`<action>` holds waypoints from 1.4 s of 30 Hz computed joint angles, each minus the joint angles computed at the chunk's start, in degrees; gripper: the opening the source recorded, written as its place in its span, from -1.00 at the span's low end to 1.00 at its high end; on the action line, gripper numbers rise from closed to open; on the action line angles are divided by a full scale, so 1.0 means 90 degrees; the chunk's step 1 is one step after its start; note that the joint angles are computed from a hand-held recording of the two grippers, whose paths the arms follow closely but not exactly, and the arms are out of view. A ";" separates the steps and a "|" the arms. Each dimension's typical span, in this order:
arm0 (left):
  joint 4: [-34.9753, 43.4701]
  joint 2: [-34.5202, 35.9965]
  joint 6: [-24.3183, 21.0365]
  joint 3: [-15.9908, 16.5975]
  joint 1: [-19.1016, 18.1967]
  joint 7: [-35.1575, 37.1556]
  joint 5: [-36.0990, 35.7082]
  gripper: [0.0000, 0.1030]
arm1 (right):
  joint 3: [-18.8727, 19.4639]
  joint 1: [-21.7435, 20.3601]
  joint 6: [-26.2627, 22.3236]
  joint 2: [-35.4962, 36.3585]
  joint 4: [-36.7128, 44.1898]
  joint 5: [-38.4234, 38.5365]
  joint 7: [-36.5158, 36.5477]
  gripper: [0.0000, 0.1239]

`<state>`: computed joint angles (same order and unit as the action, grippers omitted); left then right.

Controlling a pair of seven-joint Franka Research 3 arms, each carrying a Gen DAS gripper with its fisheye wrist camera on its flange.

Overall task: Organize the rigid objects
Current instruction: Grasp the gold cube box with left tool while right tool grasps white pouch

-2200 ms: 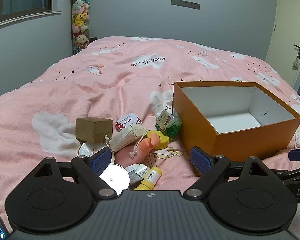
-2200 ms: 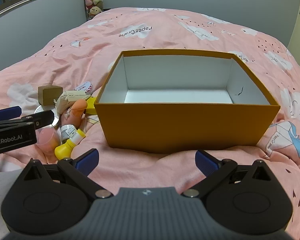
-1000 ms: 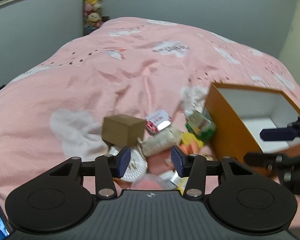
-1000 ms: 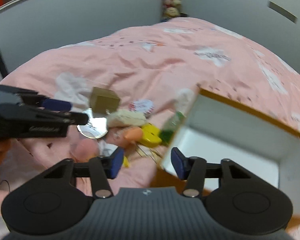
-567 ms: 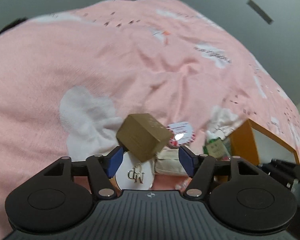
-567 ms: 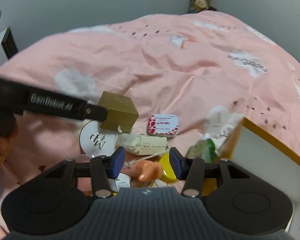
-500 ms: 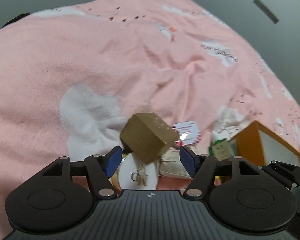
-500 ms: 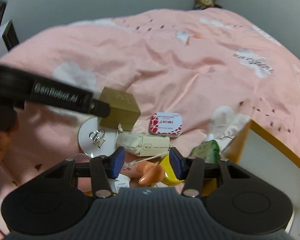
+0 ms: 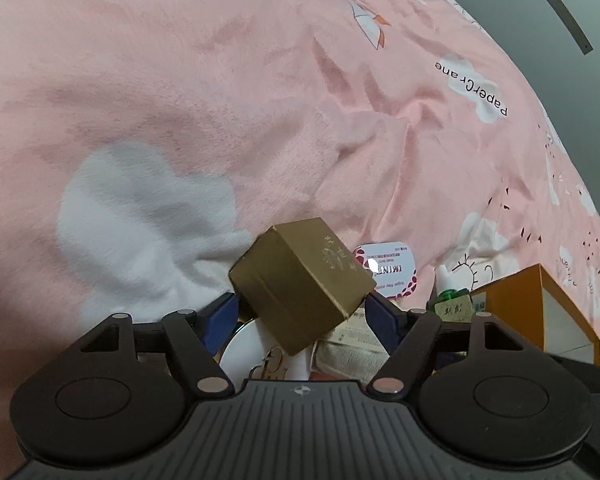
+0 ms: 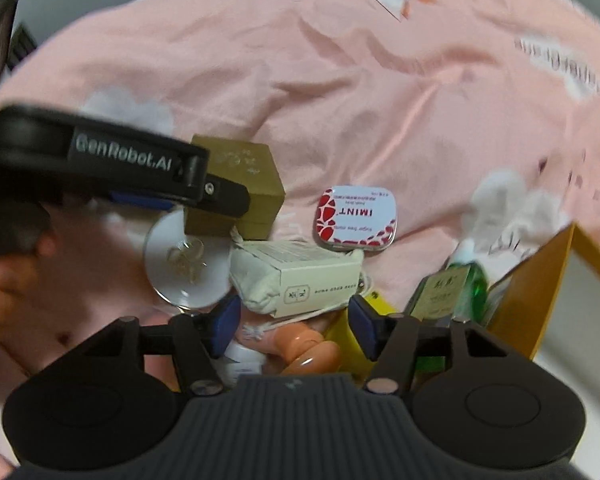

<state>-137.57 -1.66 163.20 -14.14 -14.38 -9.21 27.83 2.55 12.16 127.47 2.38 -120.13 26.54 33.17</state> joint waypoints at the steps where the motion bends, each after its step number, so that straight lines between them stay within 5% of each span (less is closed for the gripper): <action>1: 0.0017 0.0036 0.0035 0.0010 0.0006 0.0033 -0.0013 0.68 | -0.0024 -0.0020 -0.0237 0.0113 0.0187 0.0016 0.0240 -0.04; 7: 0.0021 0.0226 0.0462 0.0114 0.0058 -0.0349 0.0357 0.68 | -0.0091 -0.0211 -0.1496 0.0878 0.1228 0.0437 0.1853 0.03; 12: -0.0019 0.0259 0.0760 0.0223 0.0094 -0.1216 0.1102 0.53 | -0.0049 -0.0246 -0.1412 0.1151 0.1372 0.0585 0.2818 0.01; 18: 0.0060 0.0100 0.0363 0.0150 0.0137 -0.1797 0.1654 0.50 | -0.0005 -0.0205 -0.1142 0.1197 0.1304 0.0534 0.3394 0.01; 25: 0.0008 0.0146 0.0597 0.0194 0.0256 -0.2635 0.2184 0.57 | 0.0002 -0.0417 -0.1825 0.1839 0.1871 0.0796 0.4181 -0.24; 28: -0.0045 0.0065 0.0597 0.0169 0.0246 -0.2591 0.2210 0.46 | 0.0035 -0.0467 -0.1735 0.1776 0.1799 0.0880 0.4062 -0.29; 34: -0.0079 -0.0188 0.0052 0.0004 0.0071 -0.0830 0.1359 0.28 | 0.0115 -0.0349 -0.1053 0.1083 0.1221 0.0677 0.2734 -0.43; 42: -0.0417 -0.0341 0.0501 0.0006 0.0143 -0.0372 0.0240 0.45 | 0.0099 -0.0124 -0.0499 0.0991 0.1114 0.0320 0.1944 -0.49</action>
<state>-141.32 -4.72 167.71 -14.08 -13.09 -12.57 29.99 3.43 11.05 122.97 11.30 -110.11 29.42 50.67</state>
